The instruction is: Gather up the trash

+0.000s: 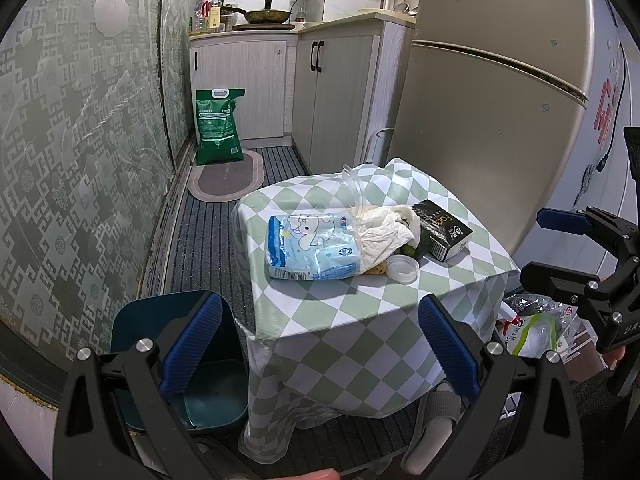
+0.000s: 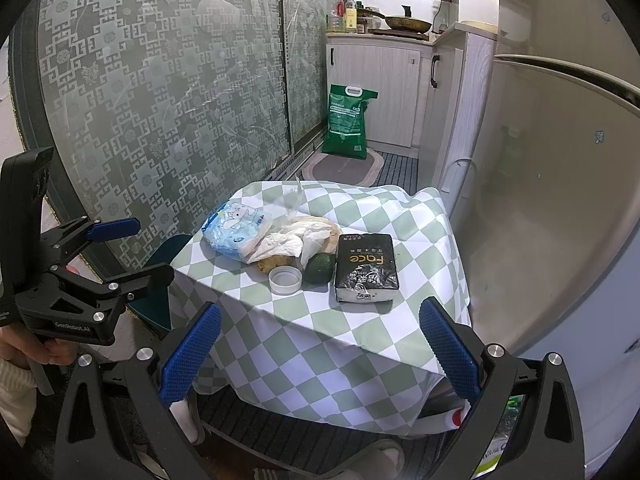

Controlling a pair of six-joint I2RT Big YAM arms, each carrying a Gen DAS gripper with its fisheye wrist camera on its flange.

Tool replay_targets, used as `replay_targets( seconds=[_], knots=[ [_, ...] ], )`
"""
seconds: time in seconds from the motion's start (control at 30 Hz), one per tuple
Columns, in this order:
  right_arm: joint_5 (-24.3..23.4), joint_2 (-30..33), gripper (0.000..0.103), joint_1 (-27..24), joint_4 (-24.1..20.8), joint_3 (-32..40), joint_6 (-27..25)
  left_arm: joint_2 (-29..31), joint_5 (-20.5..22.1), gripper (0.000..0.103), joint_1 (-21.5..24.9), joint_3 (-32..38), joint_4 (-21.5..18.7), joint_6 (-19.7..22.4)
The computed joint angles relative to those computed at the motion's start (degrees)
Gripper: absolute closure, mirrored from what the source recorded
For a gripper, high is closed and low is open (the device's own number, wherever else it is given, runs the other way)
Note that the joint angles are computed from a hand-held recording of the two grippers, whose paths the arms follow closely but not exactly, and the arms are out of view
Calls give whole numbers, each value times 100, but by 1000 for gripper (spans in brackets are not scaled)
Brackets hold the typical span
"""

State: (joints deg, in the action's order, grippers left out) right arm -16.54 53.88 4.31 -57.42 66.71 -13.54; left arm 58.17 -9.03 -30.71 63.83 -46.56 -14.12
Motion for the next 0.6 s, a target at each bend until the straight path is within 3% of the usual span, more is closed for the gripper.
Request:
replay_targets(
  seconds=[0.6],
  knots=[
    [6,16,3,17,15,-8,4,9,-84,3,-93,-26,31,-46]
  ],
)
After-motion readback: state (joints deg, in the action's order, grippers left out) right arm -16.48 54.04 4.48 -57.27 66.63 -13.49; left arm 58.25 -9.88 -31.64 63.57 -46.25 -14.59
